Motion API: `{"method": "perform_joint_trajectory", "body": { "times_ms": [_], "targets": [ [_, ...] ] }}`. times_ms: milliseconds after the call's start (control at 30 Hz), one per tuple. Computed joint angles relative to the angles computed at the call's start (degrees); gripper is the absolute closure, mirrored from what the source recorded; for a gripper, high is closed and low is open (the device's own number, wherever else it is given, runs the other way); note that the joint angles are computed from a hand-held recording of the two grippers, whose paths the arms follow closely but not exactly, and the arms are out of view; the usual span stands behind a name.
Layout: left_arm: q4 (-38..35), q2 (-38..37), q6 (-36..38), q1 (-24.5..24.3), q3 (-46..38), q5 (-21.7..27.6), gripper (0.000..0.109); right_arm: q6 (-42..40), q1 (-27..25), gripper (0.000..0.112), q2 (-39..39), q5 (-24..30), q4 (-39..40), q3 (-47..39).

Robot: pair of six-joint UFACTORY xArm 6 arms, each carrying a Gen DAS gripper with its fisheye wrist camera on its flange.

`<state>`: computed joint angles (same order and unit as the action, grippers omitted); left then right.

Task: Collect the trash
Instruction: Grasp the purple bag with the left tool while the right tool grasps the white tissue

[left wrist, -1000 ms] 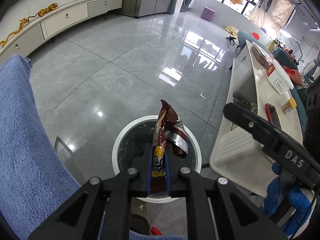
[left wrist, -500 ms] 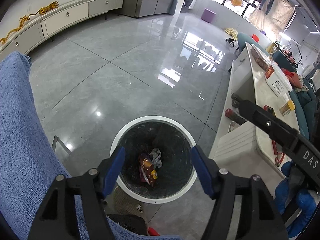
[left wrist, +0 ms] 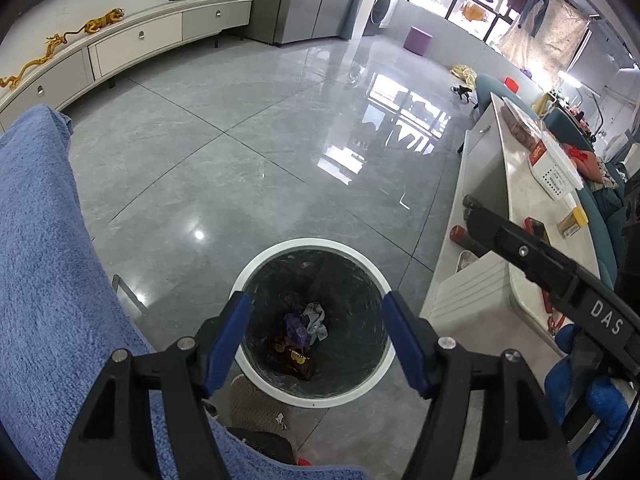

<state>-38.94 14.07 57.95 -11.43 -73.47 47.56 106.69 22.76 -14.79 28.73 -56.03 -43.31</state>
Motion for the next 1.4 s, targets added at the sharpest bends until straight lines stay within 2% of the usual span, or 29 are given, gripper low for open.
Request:
{"method": "perform_joint_trajectory", "body": {
  "times_ms": [300,700,900,1133,1300,1400],
  "targets": [
    [-1.8,-1.7,2.3,2.7,0.6,1.0,0.042,-2.6,1.5,0.053,1.1,1.3,1.0,-2.3],
    [-4.6,-0.7,5.3,11.7,-3.0,1.4,0.042,-11.4,5.0,0.053,9.1,2.9,4.8,-13.1],
    [-5.7,3.2,4.7,17.5,-7.9,0.4,0.042,-20.2,6.5,0.053,17.4,1.2,9.0,-22.7],
    [-4.9,11.4,-2.1,22.6,-19.0,-3.3,0.042,-32.5,7.7,0.053,28.9,-2.4,16.2,-36.0],
    [-1.1,18.8,-7.9,23.9,-28.6,-5.5,0.042,-46.0,8.3,0.053,40.0,-2.8,26.4,-49.4],
    [0.9,22.8,-9.9,24.4,-34.1,-5.1,0.042,-53.4,8.6,0.053,46.3,-2.2,32.4,-57.6]
  ]
}}
